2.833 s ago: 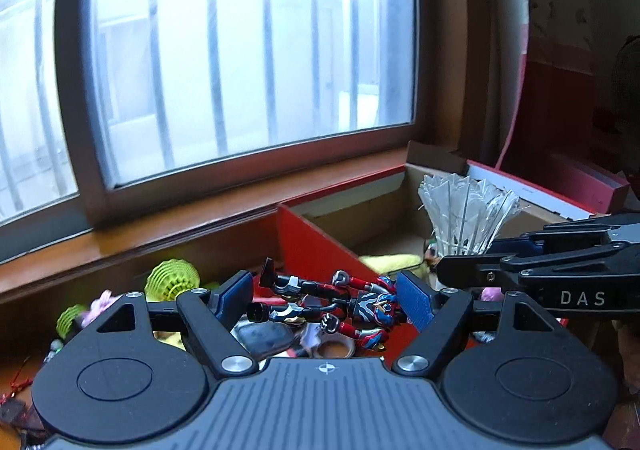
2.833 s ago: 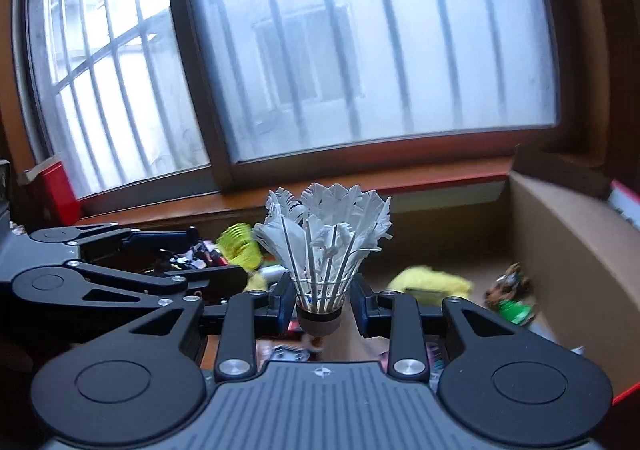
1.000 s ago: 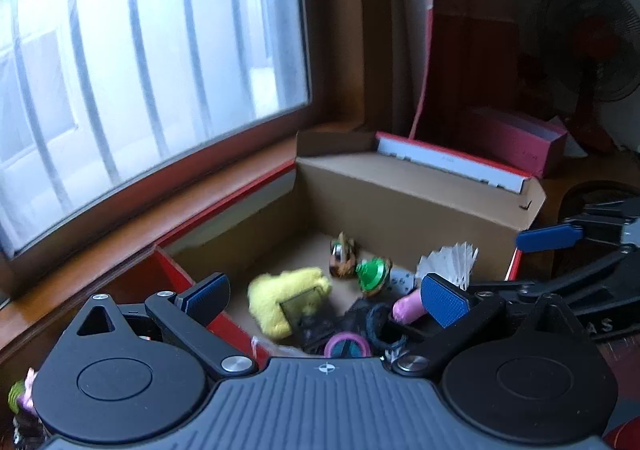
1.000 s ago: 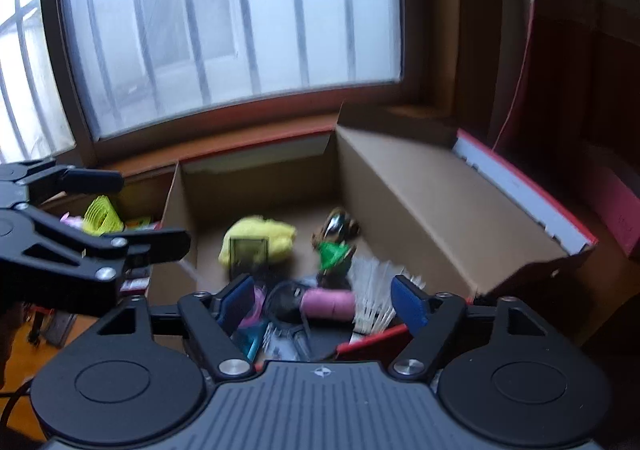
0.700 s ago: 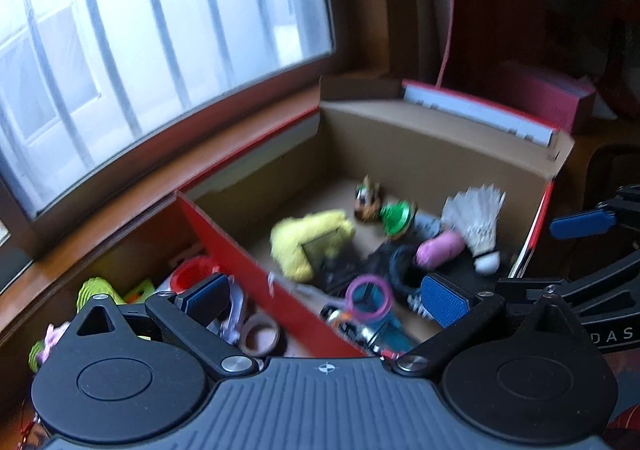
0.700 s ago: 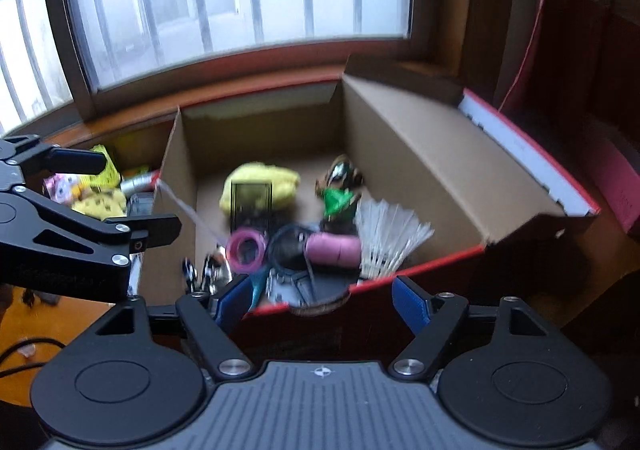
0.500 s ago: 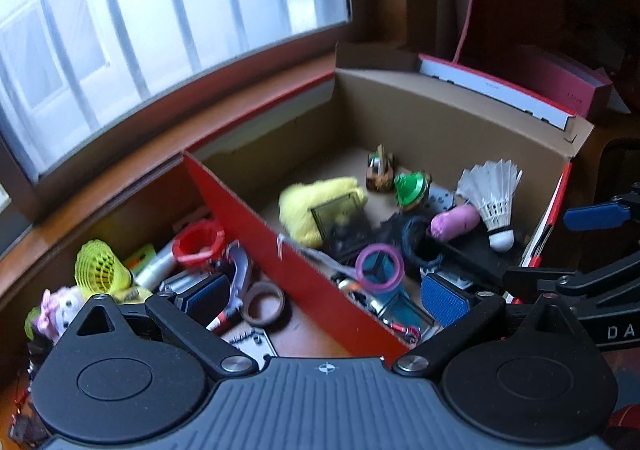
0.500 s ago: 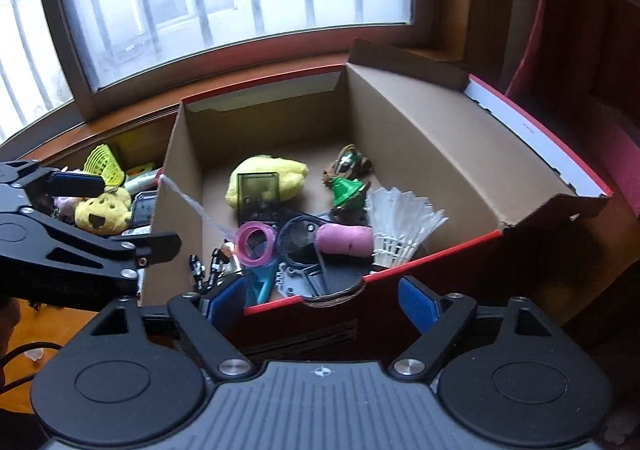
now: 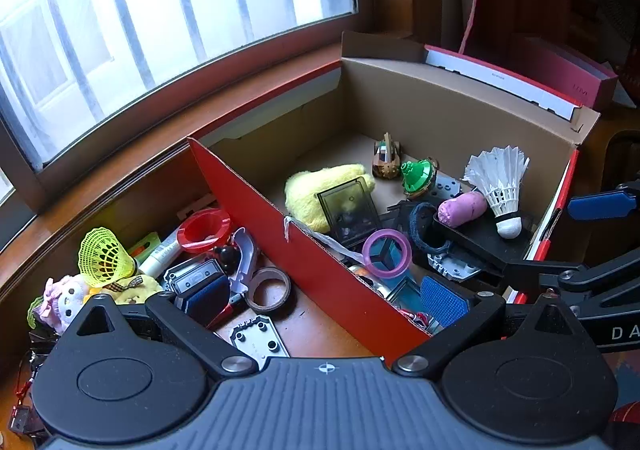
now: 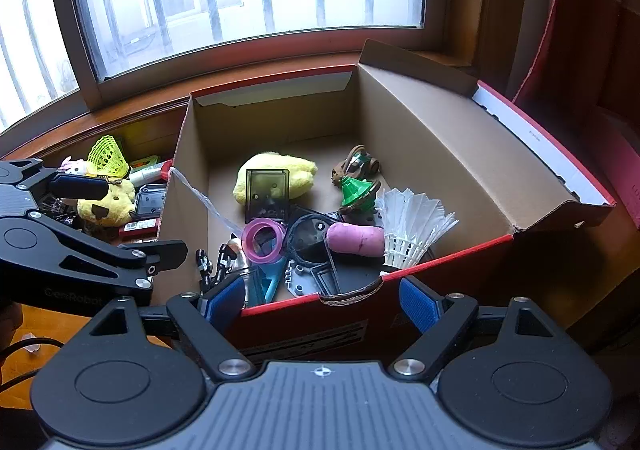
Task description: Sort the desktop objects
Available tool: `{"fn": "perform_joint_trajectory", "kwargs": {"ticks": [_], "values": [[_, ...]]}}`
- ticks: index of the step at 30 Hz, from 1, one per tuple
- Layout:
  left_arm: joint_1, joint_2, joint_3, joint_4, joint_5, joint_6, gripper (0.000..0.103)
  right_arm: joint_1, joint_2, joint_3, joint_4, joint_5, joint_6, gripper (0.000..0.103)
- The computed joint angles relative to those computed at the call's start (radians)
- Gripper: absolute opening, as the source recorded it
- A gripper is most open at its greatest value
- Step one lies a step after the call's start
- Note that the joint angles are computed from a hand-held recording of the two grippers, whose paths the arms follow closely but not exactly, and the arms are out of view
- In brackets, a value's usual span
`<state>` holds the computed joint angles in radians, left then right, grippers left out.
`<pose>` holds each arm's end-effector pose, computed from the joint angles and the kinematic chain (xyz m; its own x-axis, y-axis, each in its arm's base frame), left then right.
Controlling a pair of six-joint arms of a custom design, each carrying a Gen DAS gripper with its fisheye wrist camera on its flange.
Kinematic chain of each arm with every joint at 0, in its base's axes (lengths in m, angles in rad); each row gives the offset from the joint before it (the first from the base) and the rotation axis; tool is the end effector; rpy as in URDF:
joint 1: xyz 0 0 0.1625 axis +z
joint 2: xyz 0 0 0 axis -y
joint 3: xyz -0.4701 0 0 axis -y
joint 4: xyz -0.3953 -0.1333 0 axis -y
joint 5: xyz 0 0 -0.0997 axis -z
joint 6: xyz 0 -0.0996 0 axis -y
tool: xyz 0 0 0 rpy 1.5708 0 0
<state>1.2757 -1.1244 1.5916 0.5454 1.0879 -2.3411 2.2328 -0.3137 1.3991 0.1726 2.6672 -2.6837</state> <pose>0.0211 -0.5479 0.2809 -0.4628 0.5979 -0.6544 0.8313 0.5491 -0.0862 0.3738 -0.4069 -0.1160 -0.7327 0.2736 0.6232 -0.2910 0.7019 -0.6502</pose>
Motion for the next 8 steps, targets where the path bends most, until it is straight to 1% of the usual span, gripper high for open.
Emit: {"fn": "perform_joint_trajectory", "kwargs": {"ticks": [8], "values": [[0.001, -0.007, 0.007, -0.008, 0.012, 0.008, 0.103, 0.004, 0.000, 0.004, -0.008, 0.009, -0.006, 0.086]]}}
